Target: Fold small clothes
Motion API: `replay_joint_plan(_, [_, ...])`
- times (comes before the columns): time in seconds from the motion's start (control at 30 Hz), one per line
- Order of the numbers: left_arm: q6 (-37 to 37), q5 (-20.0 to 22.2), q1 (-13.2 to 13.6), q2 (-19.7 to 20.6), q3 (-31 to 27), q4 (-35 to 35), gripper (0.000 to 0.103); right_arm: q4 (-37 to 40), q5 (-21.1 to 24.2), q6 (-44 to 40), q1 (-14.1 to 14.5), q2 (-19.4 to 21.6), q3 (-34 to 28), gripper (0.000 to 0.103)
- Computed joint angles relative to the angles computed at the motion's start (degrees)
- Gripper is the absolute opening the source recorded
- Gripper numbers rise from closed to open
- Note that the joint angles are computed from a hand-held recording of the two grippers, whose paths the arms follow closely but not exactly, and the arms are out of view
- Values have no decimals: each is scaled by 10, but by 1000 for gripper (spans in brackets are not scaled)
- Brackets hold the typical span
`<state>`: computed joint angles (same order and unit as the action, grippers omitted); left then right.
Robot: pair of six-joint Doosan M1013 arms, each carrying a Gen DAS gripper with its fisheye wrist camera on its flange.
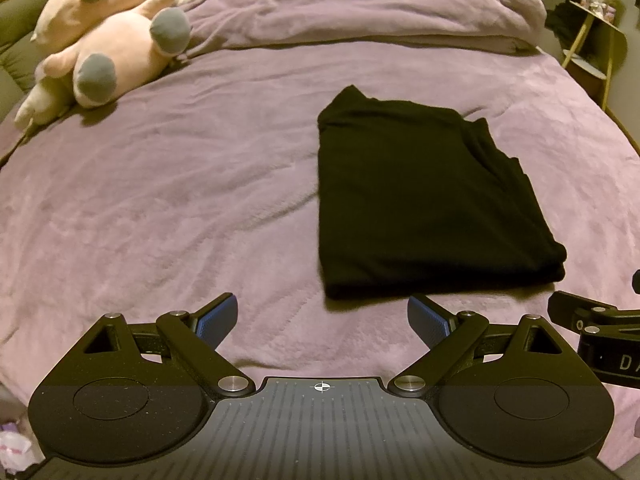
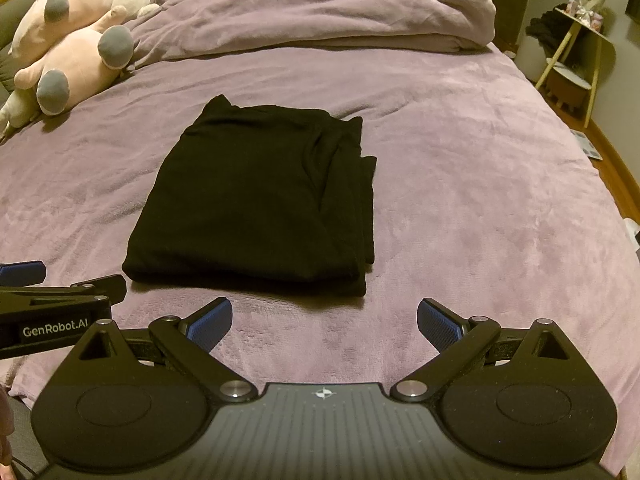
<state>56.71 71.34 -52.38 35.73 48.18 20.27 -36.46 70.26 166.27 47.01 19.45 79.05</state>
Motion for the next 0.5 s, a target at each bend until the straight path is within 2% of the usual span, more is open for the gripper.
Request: replay_joint_plan(0.5, [1,4,5,3,-7,-14,96,1,-3,-2,-1,-1,0,99])
